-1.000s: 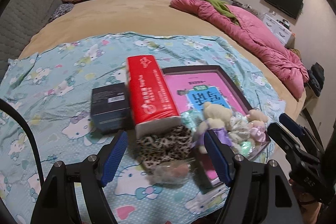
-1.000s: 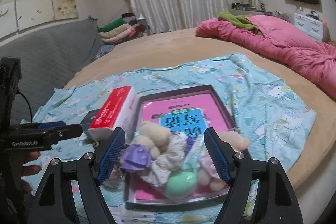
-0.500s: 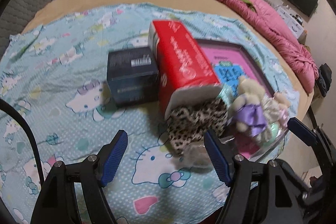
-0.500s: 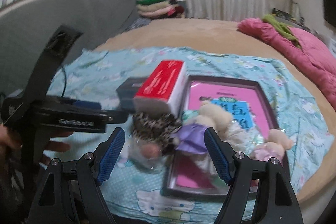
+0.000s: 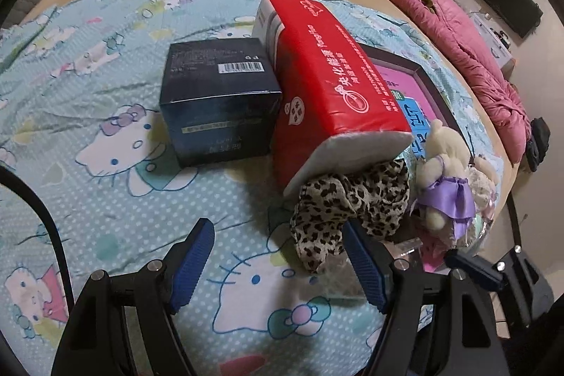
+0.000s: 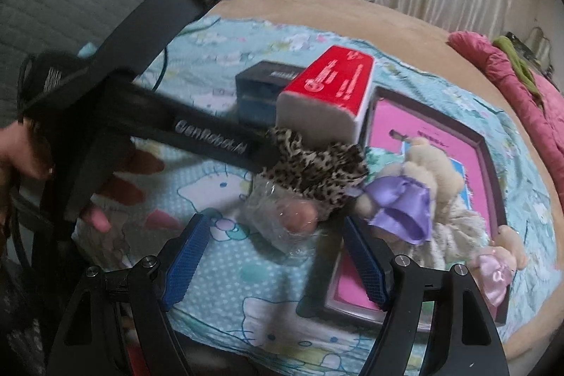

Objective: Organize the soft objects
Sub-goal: 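Move the left gripper to the leopard scrunchie while the right moves to the bagged pink ball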

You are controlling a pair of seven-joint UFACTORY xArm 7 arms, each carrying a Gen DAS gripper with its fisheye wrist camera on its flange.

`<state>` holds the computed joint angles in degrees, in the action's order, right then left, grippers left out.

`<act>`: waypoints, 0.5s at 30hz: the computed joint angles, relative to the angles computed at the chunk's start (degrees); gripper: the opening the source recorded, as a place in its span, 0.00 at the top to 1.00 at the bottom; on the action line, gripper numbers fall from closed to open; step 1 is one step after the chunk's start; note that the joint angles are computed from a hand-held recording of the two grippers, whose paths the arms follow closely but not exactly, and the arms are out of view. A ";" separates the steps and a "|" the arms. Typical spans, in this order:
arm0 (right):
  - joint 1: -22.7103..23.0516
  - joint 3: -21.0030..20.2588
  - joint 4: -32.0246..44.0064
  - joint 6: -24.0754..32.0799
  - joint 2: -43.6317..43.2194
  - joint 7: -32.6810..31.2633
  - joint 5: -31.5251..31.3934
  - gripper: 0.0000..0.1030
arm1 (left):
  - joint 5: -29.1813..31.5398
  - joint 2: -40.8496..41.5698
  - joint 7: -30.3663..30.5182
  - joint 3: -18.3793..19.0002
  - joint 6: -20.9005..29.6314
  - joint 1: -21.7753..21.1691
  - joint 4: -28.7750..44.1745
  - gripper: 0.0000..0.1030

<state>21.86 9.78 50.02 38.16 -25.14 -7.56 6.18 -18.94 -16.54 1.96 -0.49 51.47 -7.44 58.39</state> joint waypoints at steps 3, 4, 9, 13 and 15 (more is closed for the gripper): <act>-0.26 0.42 0.40 -0.66 1.79 -0.45 -1.13 0.23 | -1.69 1.48 1.21 0.47 0.19 -0.35 0.62 0.28; -0.50 0.71 0.58 -0.95 2.52 -0.44 -1.88 0.23 | -2.15 1.94 1.55 0.51 0.25 -0.39 0.74 0.28; -1.88 2.50 0.75 -3.36 5.04 0.56 -7.35 0.23 | -4.89 3.56 3.97 0.66 0.56 -0.52 1.25 0.28; -2.33 3.60 0.22 -5.04 6.21 1.05 -12.06 0.23 | -5.92 4.93 5.09 0.35 0.76 -0.41 1.78 0.28; -2.53 3.93 0.12 -5.34 6.70 1.42 -13.83 0.29 | -6.51 5.29 5.55 0.28 0.80 -0.32 1.84 0.28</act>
<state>19.33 13.72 50.14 32.82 -18.44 -6.13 -7.65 -25.45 -11.25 7.51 -0.20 52.27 -7.75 60.23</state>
